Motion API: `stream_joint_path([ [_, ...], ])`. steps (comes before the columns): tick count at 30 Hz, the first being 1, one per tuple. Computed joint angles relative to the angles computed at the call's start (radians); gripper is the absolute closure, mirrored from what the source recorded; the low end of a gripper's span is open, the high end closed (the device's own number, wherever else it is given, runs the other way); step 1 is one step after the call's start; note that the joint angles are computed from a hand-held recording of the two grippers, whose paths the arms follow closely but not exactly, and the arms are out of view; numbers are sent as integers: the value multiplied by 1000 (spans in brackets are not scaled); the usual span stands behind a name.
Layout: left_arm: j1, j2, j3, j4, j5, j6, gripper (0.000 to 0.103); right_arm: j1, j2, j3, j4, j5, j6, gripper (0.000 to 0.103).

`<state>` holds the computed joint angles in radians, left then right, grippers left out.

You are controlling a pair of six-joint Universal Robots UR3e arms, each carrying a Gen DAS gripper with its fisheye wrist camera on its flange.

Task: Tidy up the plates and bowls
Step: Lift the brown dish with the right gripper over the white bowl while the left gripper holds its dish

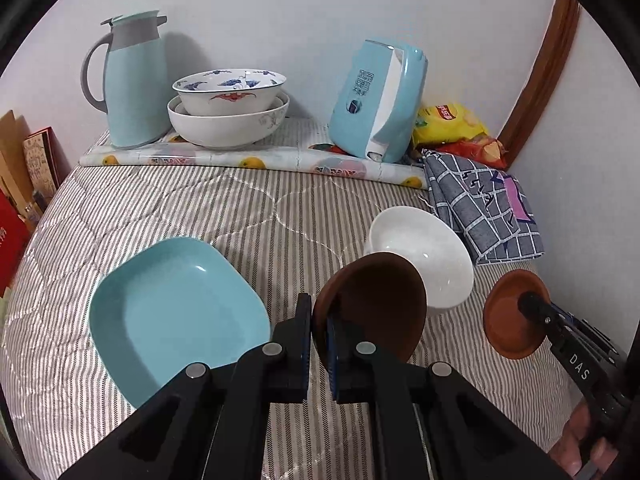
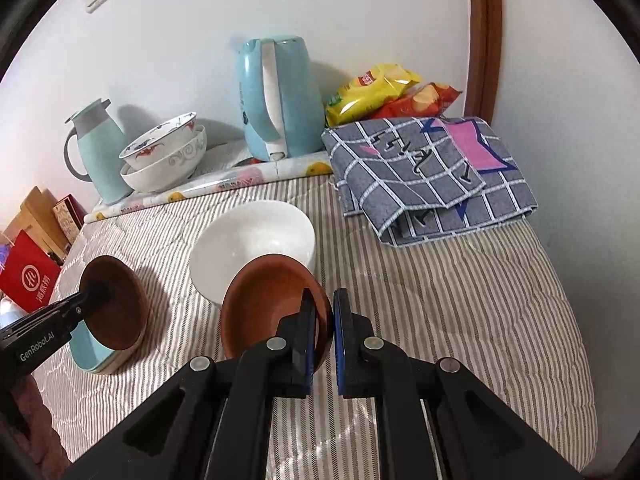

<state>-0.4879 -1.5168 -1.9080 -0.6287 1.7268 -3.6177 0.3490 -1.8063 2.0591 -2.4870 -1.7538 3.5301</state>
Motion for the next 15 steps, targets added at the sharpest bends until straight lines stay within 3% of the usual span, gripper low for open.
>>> stream_joint_path([
  [15, 95, 8, 28, -20, -42, 51, 96, 28, 188, -192, 3, 0, -9, 95],
])
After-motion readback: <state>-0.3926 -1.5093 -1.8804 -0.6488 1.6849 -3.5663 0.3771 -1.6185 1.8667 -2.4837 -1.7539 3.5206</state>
